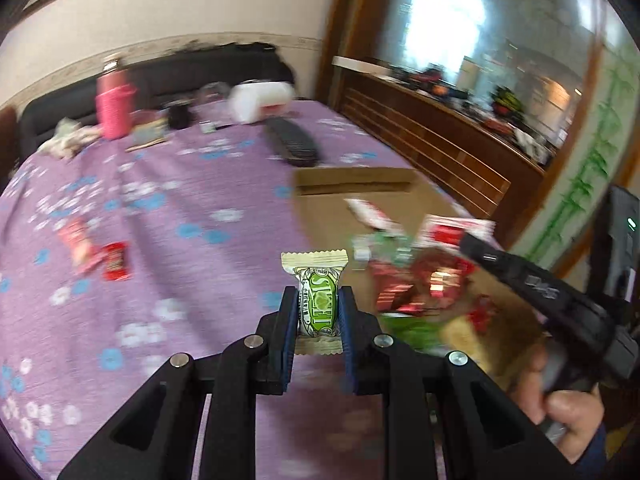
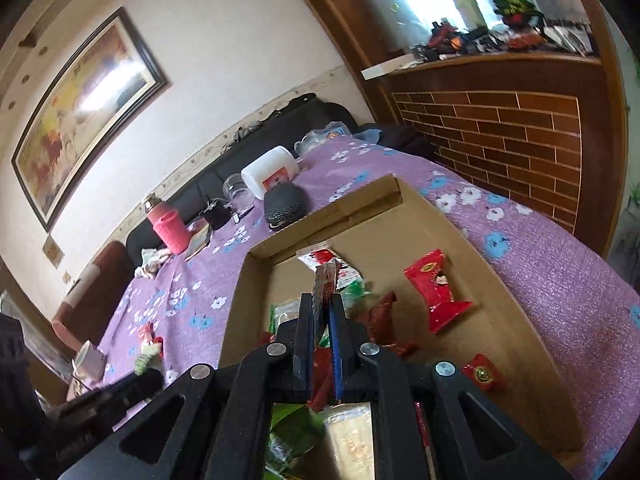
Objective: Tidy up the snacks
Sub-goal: 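Carry both snacks over the tray and open both grippers to release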
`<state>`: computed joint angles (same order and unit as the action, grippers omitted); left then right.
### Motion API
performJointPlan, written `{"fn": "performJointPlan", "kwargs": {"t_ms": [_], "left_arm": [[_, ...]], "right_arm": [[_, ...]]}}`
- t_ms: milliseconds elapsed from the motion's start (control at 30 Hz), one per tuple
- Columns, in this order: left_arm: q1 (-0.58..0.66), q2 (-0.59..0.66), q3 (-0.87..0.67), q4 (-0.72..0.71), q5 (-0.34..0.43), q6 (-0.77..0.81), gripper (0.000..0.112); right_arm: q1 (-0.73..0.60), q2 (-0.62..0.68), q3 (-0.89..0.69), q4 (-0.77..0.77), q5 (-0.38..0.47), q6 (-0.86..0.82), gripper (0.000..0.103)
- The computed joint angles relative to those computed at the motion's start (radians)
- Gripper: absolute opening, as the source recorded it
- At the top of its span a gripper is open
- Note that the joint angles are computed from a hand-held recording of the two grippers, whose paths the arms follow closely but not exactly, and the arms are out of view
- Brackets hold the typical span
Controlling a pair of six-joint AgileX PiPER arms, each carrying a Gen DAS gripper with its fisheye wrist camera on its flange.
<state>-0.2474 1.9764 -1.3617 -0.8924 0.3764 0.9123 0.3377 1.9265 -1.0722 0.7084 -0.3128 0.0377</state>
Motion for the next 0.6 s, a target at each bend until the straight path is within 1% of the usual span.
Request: {"fn": "performJointPlan", "kwargs": {"t_ms": [100, 133, 300, 333, 400, 433, 500, 533, 600], "left_arm": [[-0.069, 0.013, -0.009, 0.015, -0.007, -0.001, 0.019], [-0.097, 0.017, -0.004, 0.03, -0.025, -0.01, 0.019], [-0.168, 0.052, -0.001, 0.092, -0.102, -0.035, 0.019], [-0.17, 0.055, 0.003, 0.081, -0.114, -0.02, 0.019], [-0.173, 0.057, 0.009, 0.036, -0.13, 0.027, 0.019], [-0.175, 0.061, 0.005, 0.035, -0.131, 0.029, 0.019], [-0.171, 0.063, 0.013, -0.048, -0.133, 0.117, 0.019], [-0.171, 0.063, 0.017, -0.06, -0.137, 0.133, 0.019], [-0.173, 0.065, 0.022, -0.086, -0.146, 0.169, 0.019]], "right_arm": [[-0.018, 0.005, 0.003, -0.09, 0.015, 0.103, 0.007], [-0.019, 0.004, 0.006, -0.101, 0.014, 0.116, 0.007], [-0.019, 0.008, -0.004, -0.027, 0.027, 0.038, 0.007], [-0.02, 0.01, -0.009, -0.026, 0.036, 0.035, 0.007], [-0.022, 0.017, -0.023, 0.033, 0.057, -0.024, 0.007], [-0.023, 0.02, -0.026, 0.051, 0.061, -0.041, 0.007], [-0.025, 0.022, -0.028, 0.08, 0.065, -0.065, 0.007], [-0.024, 0.024, -0.033, 0.127, 0.068, -0.11, 0.007], [-0.026, 0.03, -0.043, 0.164, 0.081, -0.148, 0.007]]}}
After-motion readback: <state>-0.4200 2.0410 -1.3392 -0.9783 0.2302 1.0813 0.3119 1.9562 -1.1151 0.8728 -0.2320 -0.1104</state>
